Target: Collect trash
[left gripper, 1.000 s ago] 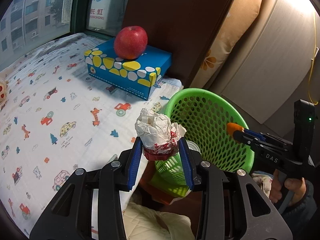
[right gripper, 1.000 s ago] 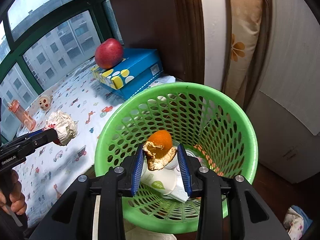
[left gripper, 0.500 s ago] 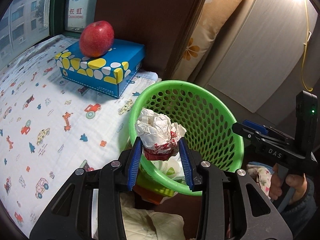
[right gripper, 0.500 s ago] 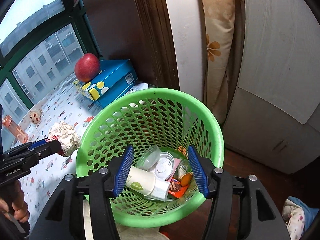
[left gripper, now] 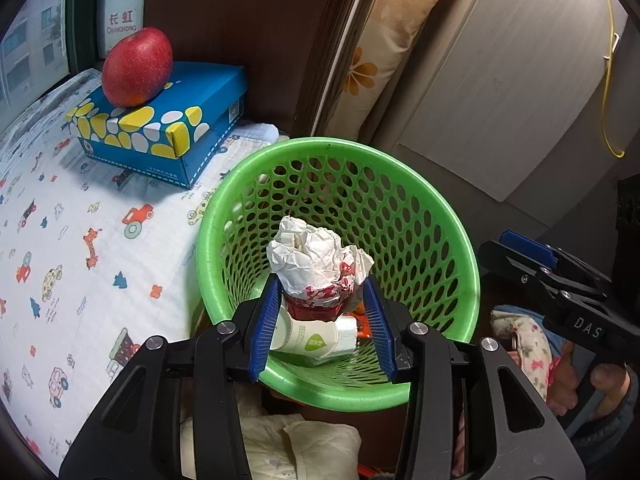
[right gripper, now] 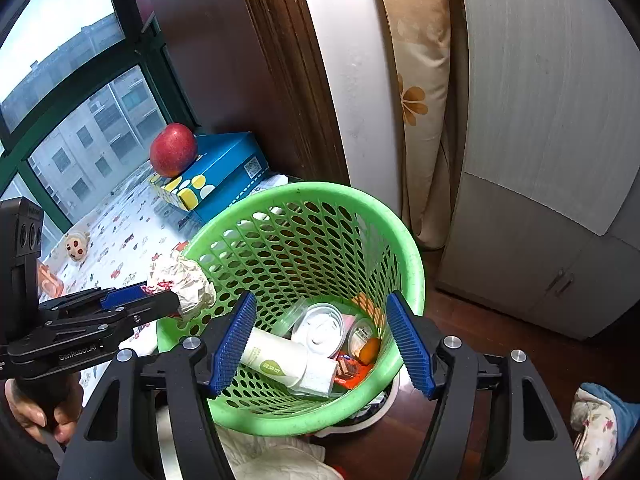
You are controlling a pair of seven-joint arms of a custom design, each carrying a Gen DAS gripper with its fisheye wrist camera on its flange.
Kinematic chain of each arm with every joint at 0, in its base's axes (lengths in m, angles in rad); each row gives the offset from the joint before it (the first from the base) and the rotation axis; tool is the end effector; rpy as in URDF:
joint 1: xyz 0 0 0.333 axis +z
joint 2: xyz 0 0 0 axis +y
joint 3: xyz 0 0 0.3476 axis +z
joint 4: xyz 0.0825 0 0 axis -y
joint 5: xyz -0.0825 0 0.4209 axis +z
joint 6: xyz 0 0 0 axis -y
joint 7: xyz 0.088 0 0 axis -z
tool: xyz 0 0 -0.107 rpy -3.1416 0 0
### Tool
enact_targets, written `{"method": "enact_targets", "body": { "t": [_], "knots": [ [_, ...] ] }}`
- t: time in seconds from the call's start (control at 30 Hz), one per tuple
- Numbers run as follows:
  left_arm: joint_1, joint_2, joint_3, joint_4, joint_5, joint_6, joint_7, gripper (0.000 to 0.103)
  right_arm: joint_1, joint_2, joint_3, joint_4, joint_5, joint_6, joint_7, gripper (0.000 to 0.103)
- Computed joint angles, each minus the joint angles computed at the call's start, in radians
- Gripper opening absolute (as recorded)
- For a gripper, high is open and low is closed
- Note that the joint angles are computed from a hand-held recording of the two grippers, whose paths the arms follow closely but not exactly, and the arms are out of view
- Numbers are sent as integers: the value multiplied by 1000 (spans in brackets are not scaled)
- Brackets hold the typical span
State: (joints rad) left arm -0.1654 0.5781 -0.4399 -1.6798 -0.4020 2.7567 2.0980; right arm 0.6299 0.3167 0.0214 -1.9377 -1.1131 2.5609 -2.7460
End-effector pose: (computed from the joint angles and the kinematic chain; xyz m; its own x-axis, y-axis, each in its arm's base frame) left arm 0.6648 -0.3748 0.3512 -0.6612 -0.7012 0.2667 -0.6938 0.4362 -0.5731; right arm 0.5301 0.4198 0.3540 -0.3425 -0.9143 -0.2161 -0.6386 0.3953 -0.6603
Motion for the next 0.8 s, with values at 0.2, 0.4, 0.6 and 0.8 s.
{"method": "enact_targets", "body": {
  "t": [0.2, 0.4, 0.6, 0.8],
  "knots": [
    [-7, 14, 1, 16, 7, -21, -7, 52, 1, -9, 0, -15, -8, 2, 30, 66],
    [16, 12, -16, 6, -27, -15, 4, 64, -1, -7, 4, -14, -7, 2, 33, 67],
    [27, -7, -16, -20, -42, 24, 15, 68, 6, 3, 6, 4, -13, 5, 27, 68],
    [64, -39, -25, -68, -73, 61, 22, 69, 18, 27, 1, 37, -24, 28, 27, 70]
  ]
}}
